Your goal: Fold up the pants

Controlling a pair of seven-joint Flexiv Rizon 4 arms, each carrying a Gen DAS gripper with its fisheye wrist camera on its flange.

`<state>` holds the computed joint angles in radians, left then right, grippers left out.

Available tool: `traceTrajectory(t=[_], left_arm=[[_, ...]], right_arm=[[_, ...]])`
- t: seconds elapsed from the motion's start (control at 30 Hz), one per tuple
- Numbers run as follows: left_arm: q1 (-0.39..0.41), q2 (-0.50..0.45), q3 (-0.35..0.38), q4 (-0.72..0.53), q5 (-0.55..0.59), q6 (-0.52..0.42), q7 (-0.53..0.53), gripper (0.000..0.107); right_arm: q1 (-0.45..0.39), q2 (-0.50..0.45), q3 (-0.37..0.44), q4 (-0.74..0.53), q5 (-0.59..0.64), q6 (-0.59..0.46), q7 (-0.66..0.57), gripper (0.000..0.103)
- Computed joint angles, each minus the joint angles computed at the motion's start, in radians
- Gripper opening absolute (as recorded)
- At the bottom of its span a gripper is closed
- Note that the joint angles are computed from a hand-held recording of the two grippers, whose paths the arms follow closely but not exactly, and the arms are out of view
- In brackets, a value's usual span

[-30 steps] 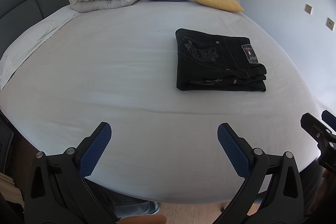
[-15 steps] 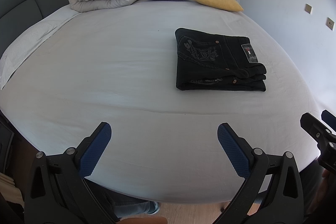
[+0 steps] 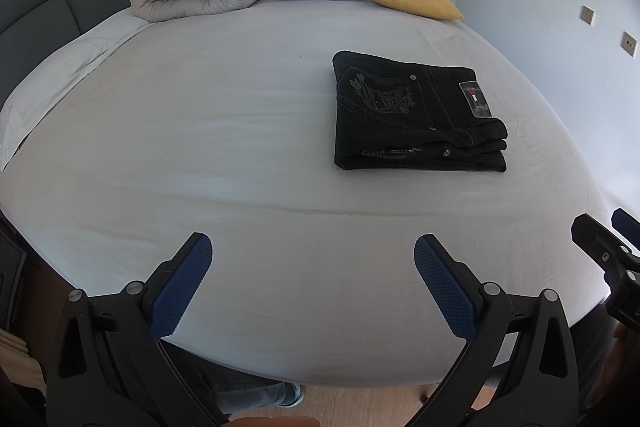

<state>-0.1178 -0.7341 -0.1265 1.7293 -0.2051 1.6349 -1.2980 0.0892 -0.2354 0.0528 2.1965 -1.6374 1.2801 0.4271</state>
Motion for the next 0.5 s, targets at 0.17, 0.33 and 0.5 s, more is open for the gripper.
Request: traceTrajectory(t=[0.17,0.33,0.5], left_arm=[[0.011,0.000,-0.010,0.002,0.001,-0.005,0.005,0.103],[0.020,-0.002,-0.016,-0.004,0.001,-0.020,0.018,0.103],[0.027,-0.001,-0.021,-0.003,-0.002,-0.019,0.024,0.103]], right_arm=[[0.001,0.000,0.000,0.000,0.003,-0.001,-0.002,0.103],[0.004,-0.004,0.002,0.003,-0.008,-0.003,0.011,0.103],[0.005,-0.006,0.005,0.004,-0.017,-0.004,0.022,0.103]])
